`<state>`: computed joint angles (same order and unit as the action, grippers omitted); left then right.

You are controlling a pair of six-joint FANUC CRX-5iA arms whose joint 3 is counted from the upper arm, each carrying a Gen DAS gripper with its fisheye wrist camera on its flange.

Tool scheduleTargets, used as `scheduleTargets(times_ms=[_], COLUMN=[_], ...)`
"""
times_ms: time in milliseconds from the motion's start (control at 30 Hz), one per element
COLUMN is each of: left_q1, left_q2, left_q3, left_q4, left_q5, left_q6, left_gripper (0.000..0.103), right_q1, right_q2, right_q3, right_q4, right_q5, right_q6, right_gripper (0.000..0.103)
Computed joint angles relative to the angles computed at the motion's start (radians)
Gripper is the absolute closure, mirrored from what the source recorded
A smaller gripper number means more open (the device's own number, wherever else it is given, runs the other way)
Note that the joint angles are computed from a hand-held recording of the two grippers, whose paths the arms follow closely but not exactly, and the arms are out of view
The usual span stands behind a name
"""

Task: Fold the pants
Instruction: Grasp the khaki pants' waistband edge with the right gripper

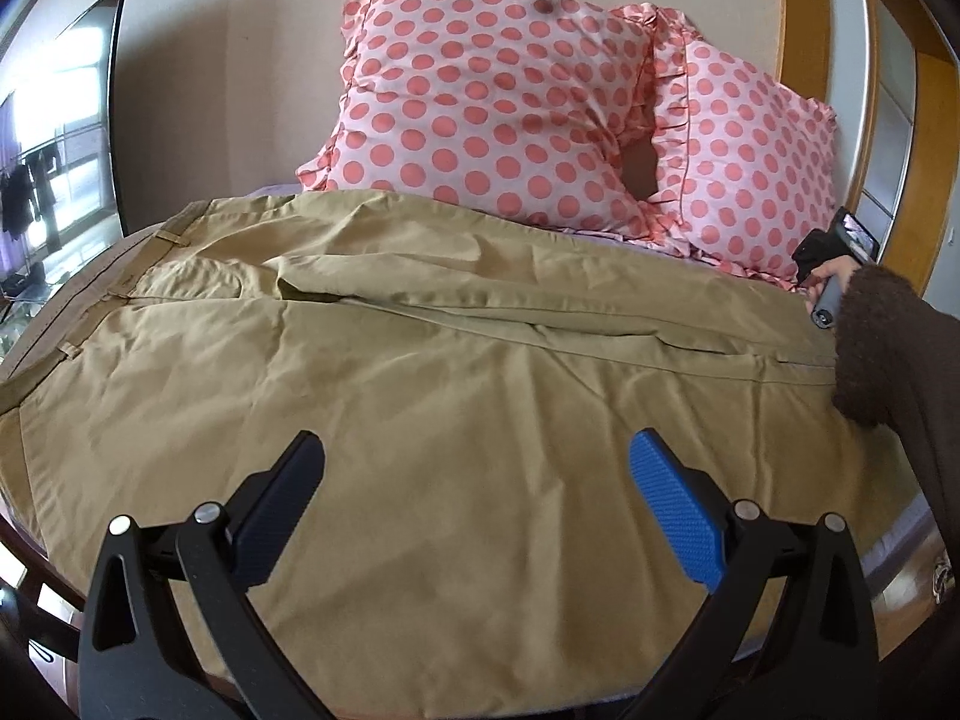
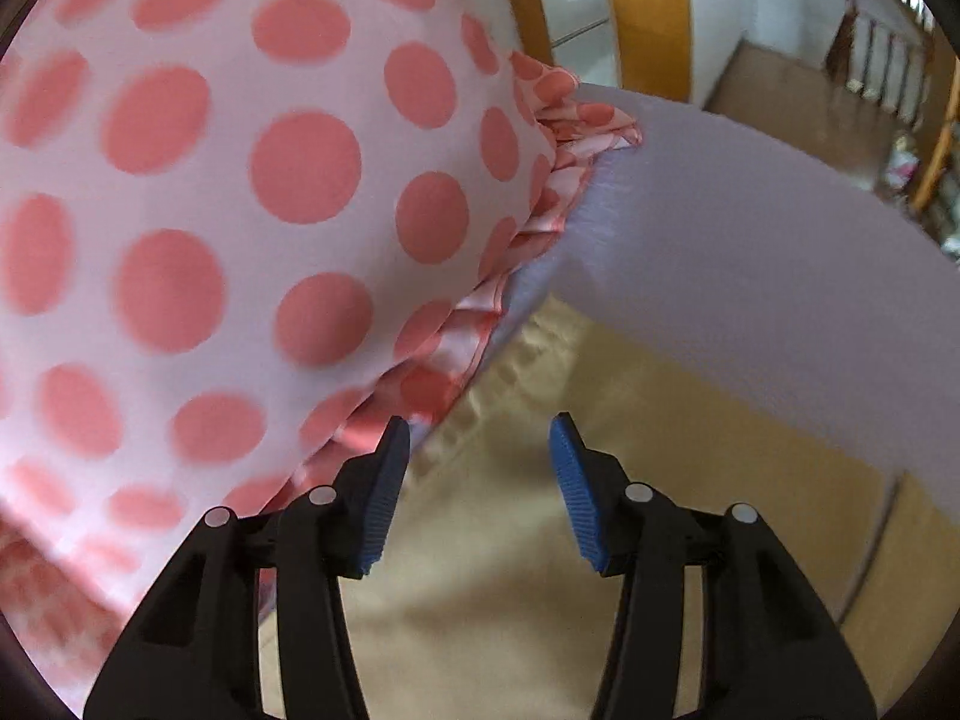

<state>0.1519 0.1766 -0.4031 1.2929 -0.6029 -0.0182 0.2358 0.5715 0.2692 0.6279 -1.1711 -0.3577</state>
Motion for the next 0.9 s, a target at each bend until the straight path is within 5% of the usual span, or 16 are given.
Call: scheduleTargets(times_ms=[67, 100, 133, 233, 333, 467, 600, 767, 900], left_q1=[-0.003, -0.003, -0.002, 0.006, 0.016, 0.030, 0.041, 0.048, 0.047], left_q2=[0.012, 0.020, 0.026, 0.046, 0.058, 0.042, 0.030, 0.028, 0.019], left_q3=[0.013, 0.021, 0.027, 0.046, 0.064, 0.038, 0.020, 0.021, 0.017], left_q4=[-0.010, -0.019, -0.025, -0.060, -0.108, -0.059, -0.009, 0.038, 0.088], left_q5=[0.003, 0.001, -0.004, -0.028, -0.048, -0.055, -0.064, -0.110, -0.151], left_q6=[0.010, 0.018, 0.025, 0.063, 0.117, 0.086, 0.058, 0.046, 0.009], left_gripper=[0.002, 0.002, 0.002, 0.002, 0.002, 0.002, 0.002, 0.002, 0.002], right_q1=[0.007, 0.013, 0.019, 0.021, 0.017, 0.014, 0.116, 0.508, 0.586], right_q2=[0.079, 0.083, 0.061, -0.057, -0.145, -0.332, -0.554, -0.688, -0.716], right_q3=[0.104, 0.097, 0.048, -0.177, -0.330, -0.653, -0.942, -1.127, -1.196], right_q4=[0.010, 0.027, 0.053, 0.145, 0.215, 0.544, 0.837, 0.768, 0.759], right_q5=[-0.146, -0.165, -0.142, 0.021, 0.151, 0.349, 0.307, 0.066, 0.186], right_q6=[0.074, 0.071, 0.031, -0.115, -0.248, -0.654, -0.980, -1.214, -1.404], right_gripper=[0.059, 0.073, 0.086, 0.097, 0.101, 0.101, 0.101, 0.101, 0.100])
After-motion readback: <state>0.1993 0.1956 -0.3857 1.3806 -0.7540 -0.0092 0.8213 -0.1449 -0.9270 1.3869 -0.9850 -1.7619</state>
